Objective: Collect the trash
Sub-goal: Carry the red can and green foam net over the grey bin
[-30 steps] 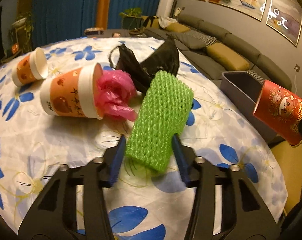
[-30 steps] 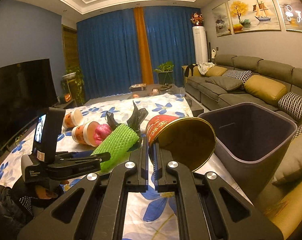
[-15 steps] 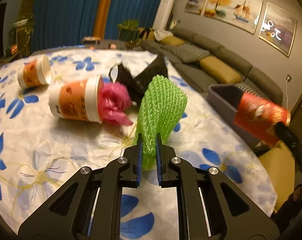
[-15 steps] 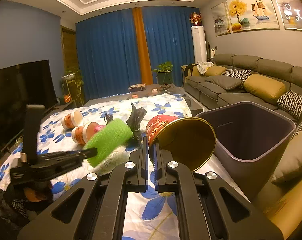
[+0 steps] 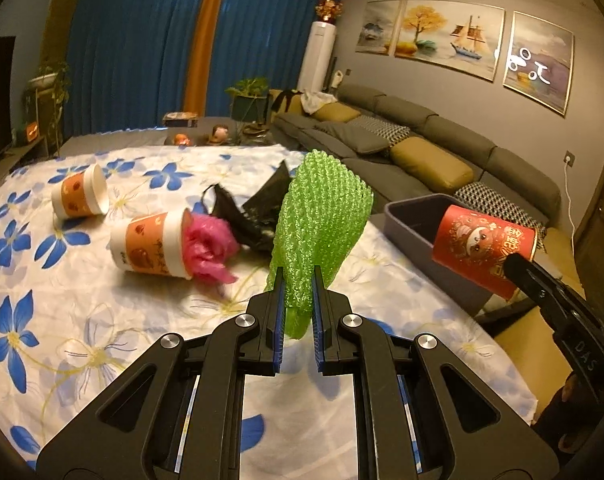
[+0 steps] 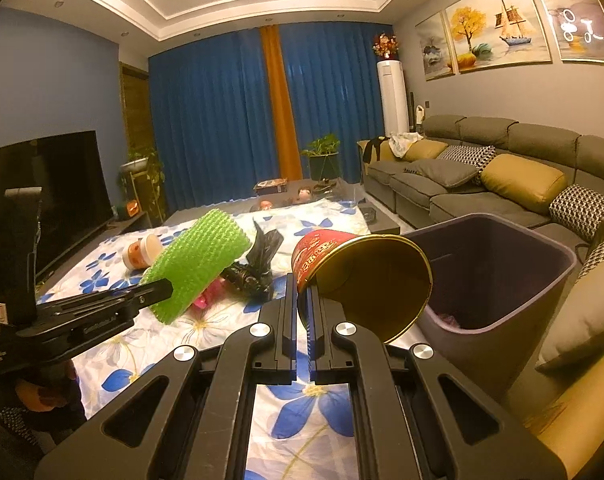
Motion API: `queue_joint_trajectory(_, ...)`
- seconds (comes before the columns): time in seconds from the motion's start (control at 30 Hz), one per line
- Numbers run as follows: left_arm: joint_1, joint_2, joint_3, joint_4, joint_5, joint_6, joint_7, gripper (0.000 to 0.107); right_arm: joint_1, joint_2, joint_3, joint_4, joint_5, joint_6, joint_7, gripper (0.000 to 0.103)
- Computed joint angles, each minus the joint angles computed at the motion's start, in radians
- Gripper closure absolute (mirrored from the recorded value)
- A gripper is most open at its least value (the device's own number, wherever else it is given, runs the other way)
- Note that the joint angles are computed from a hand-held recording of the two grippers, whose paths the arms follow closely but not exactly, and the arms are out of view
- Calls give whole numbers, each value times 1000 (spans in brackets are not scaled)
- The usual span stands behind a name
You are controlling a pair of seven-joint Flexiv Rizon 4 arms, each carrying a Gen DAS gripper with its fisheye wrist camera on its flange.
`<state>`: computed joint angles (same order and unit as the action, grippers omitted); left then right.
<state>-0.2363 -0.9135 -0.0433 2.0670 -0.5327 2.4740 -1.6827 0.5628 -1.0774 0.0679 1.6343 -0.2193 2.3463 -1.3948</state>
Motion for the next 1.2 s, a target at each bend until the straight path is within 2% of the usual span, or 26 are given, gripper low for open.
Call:
queue_joint_trajectory(0.3,-57,-3,3,-92,-41,-45,96,96,-4,6,-26,-22,60,8,-15,98)
queue_joint_trajectory(0.6,-80,-49,-6,-260,-38,-138,206,96,0,-9,-68,-85,146,-19,-36,98)
queue_joint_trajectory(0.9,-54,-127,-33,-461,51,-266,241,96,-4,-51,-119,-192,228,-103,-42,98)
queue_joint_trajectory(1.2,-76,-213,-3,-636,37,-421,270,96,-13,-96,-146,-268,230,-175,-28,98)
